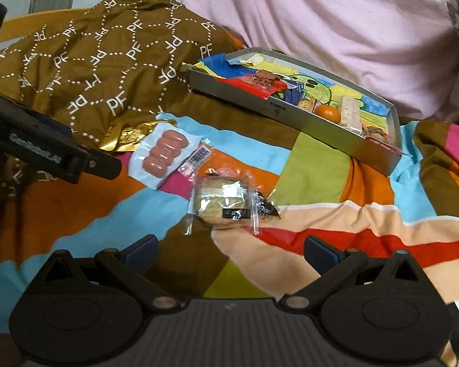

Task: Organize snacks
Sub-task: 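Move both tools back over the sausage pack and wrapped biscuit, then grasp the pink sausage pack with the left tool while the right tool grasps the wrapped biscuit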

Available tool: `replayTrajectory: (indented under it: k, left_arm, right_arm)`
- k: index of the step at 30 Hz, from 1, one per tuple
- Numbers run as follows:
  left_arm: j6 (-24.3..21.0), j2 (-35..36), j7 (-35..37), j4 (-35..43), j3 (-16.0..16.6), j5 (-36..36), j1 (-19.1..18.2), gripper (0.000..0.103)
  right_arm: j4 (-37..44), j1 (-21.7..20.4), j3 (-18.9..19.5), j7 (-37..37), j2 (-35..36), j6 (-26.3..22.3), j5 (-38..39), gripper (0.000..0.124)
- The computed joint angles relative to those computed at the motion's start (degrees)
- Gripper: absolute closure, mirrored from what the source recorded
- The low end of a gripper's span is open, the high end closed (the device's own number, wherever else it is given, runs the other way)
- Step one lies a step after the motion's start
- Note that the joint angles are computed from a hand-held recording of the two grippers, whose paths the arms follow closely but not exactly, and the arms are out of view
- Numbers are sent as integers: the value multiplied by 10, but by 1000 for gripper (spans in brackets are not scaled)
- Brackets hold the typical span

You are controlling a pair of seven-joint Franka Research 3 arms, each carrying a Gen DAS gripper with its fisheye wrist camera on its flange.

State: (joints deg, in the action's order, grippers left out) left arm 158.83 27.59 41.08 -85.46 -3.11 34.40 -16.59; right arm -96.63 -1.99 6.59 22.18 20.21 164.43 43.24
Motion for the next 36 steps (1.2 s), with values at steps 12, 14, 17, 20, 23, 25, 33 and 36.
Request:
replayTrajectory:
  k: [12,14,17,20,23,25,33,36]
  left_arm:
    - [49,41,41,26,-25,-99,30,1]
    - [55,44,45,27,-28,-110,34,1]
    - [50,54,51,42,-23,-114,27,1]
    - [27,65,54,64,-14,-106,16,1]
    - [14,74,71,79,-22,-112,20,1]
    - [6,80,84,88,-30,-122,24,1]
    - [7,88,117,97,-49,-154,28,2]
    - [-5,94,114,110,-35,-146,14,2]
  right_arm:
    - [53,-1,16,-22,53,13,-2,21]
    - [64,1,17,-16,63,14,-13,21]
    - [78,0,23,-16,78,22,-26,21]
    - [90,-3,33,-26,93,35,-36,27]
    - [100,-1,32,-16,102,31,-52,40]
    - [102,-2,32,-6,101,19,-59,46]
    - [101,28,-18,91,89,-5,-121,62]
    - [99,35,-34,128,83,-17,-151,63]
